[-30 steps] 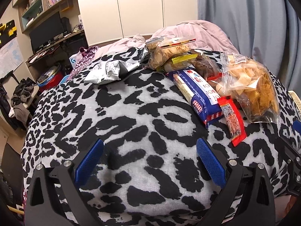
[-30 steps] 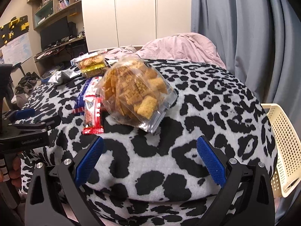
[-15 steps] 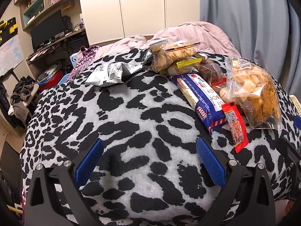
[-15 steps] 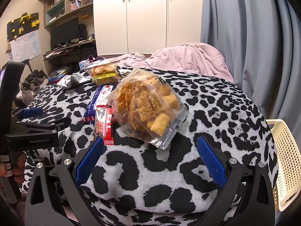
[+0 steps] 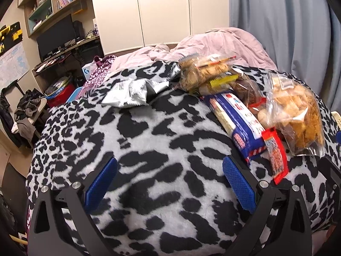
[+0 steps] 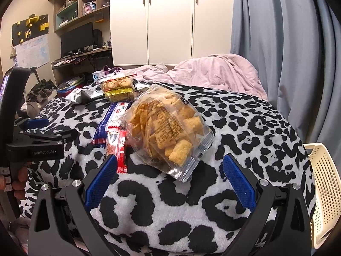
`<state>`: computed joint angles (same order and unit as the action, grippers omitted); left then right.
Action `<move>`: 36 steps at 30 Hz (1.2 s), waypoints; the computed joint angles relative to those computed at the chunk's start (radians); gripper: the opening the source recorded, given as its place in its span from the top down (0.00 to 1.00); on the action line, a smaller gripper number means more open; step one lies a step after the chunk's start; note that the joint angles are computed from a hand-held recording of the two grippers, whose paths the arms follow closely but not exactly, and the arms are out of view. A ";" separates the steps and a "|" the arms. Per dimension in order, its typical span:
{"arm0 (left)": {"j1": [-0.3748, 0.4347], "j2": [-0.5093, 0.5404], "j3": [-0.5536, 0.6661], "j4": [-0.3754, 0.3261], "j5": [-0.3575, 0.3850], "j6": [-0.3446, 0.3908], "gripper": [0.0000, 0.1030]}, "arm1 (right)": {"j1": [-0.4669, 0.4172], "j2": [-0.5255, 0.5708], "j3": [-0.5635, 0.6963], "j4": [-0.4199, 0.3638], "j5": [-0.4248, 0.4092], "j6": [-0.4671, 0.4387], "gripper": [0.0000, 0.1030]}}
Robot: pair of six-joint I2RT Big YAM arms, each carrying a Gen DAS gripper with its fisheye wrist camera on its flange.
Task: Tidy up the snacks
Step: 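Grasp the clear cracker bag with right tool while left tool grasps white sachet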
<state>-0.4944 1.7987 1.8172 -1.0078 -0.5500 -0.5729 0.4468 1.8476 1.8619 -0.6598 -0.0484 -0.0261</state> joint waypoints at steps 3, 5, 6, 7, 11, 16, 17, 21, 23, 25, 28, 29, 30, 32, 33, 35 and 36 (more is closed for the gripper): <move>0.031 -0.038 -0.034 0.058 0.046 0.012 0.05 | -0.002 0.001 0.000 0.018 -0.001 -0.012 0.03; 0.059 -0.067 -0.062 0.109 0.071 0.018 0.05 | -0.004 0.005 0.003 0.033 0.011 -0.032 0.03; 0.070 -0.072 -0.064 0.115 0.062 0.020 0.05 | -0.006 0.007 0.006 0.035 0.008 -0.036 0.03; 0.080 -0.069 -0.056 0.108 0.046 0.020 0.05 | -0.008 0.013 0.015 0.030 0.004 -0.037 0.03; 0.124 -0.028 0.013 0.058 0.028 0.065 0.05 | -0.019 0.042 0.063 -0.011 -0.033 -0.023 0.03; 0.170 0.046 0.115 0.001 0.120 0.129 0.05 | -0.023 0.069 0.103 -0.036 -0.055 -0.036 0.03; 0.176 0.061 0.133 -0.009 0.130 0.131 0.05 | -0.024 0.075 0.113 -0.042 -0.060 -0.042 0.03; 0.197 0.114 0.196 -0.046 0.165 0.152 0.05 | -0.028 0.102 0.156 -0.071 -0.090 -0.065 0.03; 0.206 0.141 0.232 -0.075 0.170 0.159 0.05 | -0.032 0.119 0.184 -0.091 -0.113 -0.082 0.03; 0.212 0.160 0.257 -0.093 0.172 0.170 0.05 | -0.036 0.140 0.221 -0.118 -0.136 -0.108 0.03; 0.219 0.182 0.285 -0.101 0.171 0.201 0.05 | -0.044 0.175 0.285 -0.166 -0.177 -0.155 0.03; 0.221 0.186 0.288 -0.097 0.171 0.210 0.05 | -0.047 0.191 0.315 -0.192 -0.193 -0.174 0.03; 0.224 0.188 0.288 -0.091 0.176 0.218 0.05 | -0.048 0.207 0.345 -0.218 -0.207 -0.190 0.03; 0.227 0.190 0.287 -0.080 0.181 0.228 0.07 | -0.050 0.240 0.405 -0.270 -0.228 -0.232 0.03; 0.229 0.191 0.287 -0.076 0.185 0.236 0.13 | -0.049 0.259 0.439 -0.298 -0.228 -0.252 0.03; 0.231 0.193 0.290 -0.069 0.204 0.250 0.21 | -0.051 0.296 0.507 -0.354 -0.239 -0.283 0.03; 0.231 0.193 0.289 -0.065 0.206 0.257 0.26 | -0.053 0.319 0.548 -0.385 -0.249 -0.294 0.03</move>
<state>-0.2634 1.9919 2.1063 -1.0724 -0.3436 -0.3156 0.3942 2.1666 2.4095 -1.0446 -0.2976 -0.3198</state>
